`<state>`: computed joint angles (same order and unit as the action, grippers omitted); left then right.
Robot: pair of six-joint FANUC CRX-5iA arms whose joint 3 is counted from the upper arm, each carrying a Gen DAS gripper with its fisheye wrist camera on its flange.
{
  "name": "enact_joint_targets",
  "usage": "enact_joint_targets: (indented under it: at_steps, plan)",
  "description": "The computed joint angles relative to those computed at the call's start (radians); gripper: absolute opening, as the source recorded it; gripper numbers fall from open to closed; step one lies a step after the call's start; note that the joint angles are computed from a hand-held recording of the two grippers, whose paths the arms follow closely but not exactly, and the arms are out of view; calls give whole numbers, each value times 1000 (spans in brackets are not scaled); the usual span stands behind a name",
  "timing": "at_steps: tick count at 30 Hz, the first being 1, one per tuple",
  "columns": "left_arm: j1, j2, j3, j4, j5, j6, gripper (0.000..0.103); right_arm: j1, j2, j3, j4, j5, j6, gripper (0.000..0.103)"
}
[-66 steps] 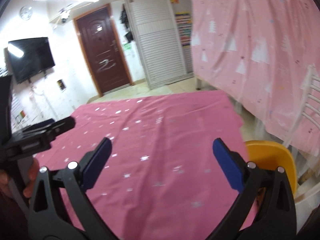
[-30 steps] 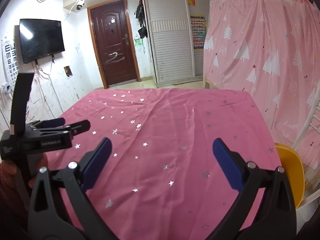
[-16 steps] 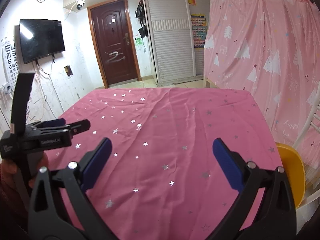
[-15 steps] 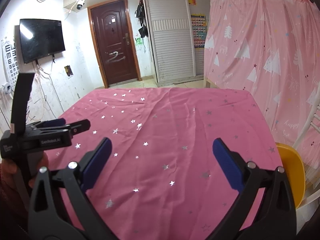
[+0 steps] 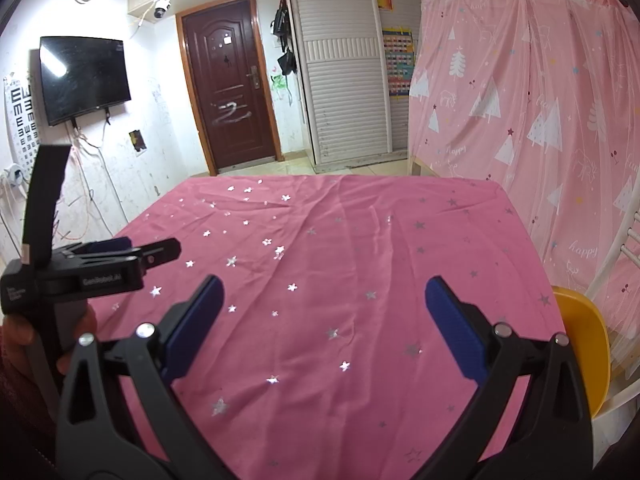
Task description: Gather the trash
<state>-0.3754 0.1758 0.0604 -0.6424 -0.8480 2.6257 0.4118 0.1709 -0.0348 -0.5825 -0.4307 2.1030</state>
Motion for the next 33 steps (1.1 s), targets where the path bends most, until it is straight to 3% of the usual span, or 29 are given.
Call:
enact_joint_targets:
  at_steps: [33]
  plan:
    - [-2, -1, -7, -7, 2, 4, 95, 5, -1, -4, 5, 3, -5, 97]
